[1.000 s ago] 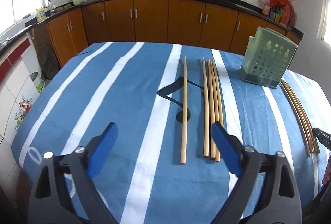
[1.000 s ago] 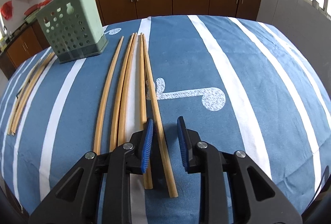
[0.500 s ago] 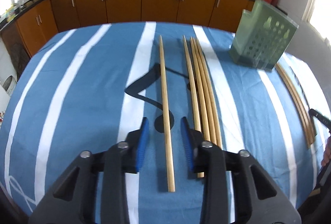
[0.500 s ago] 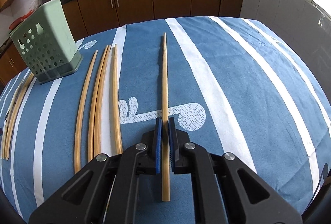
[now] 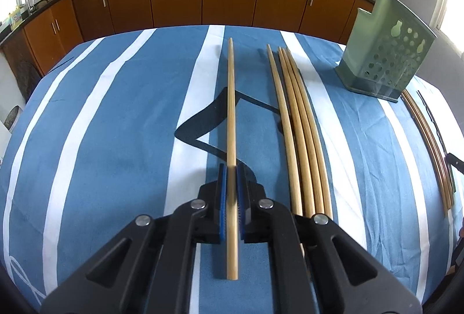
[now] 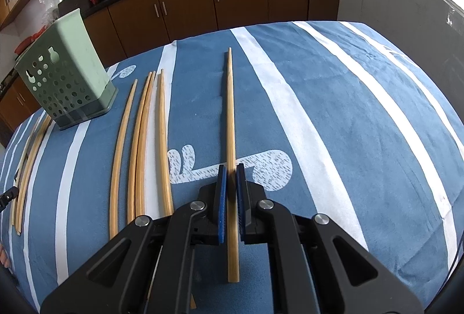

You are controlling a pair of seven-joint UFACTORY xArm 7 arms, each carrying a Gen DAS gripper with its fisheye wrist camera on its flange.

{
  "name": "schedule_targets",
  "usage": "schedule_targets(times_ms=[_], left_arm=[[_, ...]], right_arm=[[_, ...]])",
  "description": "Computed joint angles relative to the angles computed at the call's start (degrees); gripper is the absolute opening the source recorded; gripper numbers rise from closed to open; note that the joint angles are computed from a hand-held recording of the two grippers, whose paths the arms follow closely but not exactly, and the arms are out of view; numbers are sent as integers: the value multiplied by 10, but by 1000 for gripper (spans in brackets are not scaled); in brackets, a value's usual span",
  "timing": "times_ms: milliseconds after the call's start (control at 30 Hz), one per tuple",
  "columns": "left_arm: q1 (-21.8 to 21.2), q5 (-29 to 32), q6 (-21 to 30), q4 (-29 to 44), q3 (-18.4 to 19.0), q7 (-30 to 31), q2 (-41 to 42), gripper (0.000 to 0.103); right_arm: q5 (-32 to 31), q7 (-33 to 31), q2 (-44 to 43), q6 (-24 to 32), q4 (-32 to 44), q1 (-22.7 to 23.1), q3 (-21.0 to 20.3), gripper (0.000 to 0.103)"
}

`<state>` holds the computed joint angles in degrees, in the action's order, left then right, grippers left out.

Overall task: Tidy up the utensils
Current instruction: 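Lift both held chopsticks off the table and tilt them upright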

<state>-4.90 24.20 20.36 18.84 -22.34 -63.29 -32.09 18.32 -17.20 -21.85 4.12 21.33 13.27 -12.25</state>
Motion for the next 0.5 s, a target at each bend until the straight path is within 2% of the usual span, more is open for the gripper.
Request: schedule_targets(times_ms=[133,367,433,500], left_arm=[[-14,-11,3,-11,2,-2,-17,9],[-3,3,-4,-25,-32,-35,-37,9],[-7,1,-4,-29,-31,-39,-42,10],[-13,-1,0,-32,-32,-42,-48,10]], right_arm=[[-6,4,-9,3,-8,-7,9,8],[-11,10,-12,5,-10,-10,12,8],[-19,18,-14,5,-12,-21,24,8],[-40,36,-16,4,-17,-48,54,8]])
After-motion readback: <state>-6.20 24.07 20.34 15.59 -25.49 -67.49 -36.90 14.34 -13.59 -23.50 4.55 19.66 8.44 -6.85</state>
